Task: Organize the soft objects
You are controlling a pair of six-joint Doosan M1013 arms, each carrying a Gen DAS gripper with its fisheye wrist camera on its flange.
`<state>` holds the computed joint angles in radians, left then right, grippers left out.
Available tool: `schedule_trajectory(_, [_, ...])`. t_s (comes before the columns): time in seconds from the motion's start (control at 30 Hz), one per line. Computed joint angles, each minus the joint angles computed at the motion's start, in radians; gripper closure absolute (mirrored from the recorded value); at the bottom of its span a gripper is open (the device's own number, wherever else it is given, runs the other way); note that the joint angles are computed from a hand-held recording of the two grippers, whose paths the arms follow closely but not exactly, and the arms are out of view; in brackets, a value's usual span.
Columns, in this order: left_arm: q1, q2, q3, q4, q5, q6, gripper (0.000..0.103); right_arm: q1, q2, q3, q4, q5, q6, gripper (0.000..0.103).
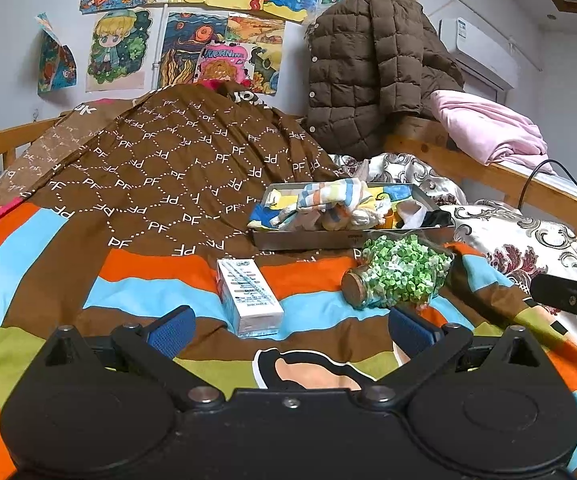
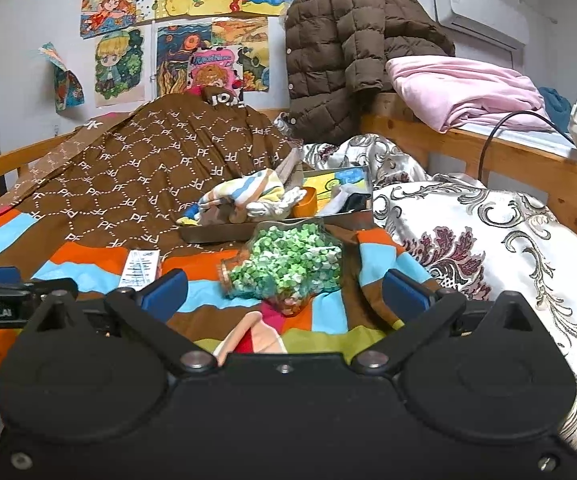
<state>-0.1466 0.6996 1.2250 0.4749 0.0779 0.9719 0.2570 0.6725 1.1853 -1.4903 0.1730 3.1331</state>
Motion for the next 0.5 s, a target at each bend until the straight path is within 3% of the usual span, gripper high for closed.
schedule_trajectory(0.13, [0.000,0.000,0.005,0.036,0.007,-0.043,0.001,0.002,0.002,0.000,0.045,-0.008,-0.052,0.000])
schedule_trajectory(0.27, [0.000,-0.001,0.013,0.016,0.015,-0.025,0.001,0.003,0.012,-0.004,0.205,-0.013,-0.208,0.001])
schedule_trajectory(0.5, [0.000,0.001,0.019,0.021,0.028,-0.053,0.001,0.000,0.024,-0.002,0.308,-0.026,-0.296,0.000])
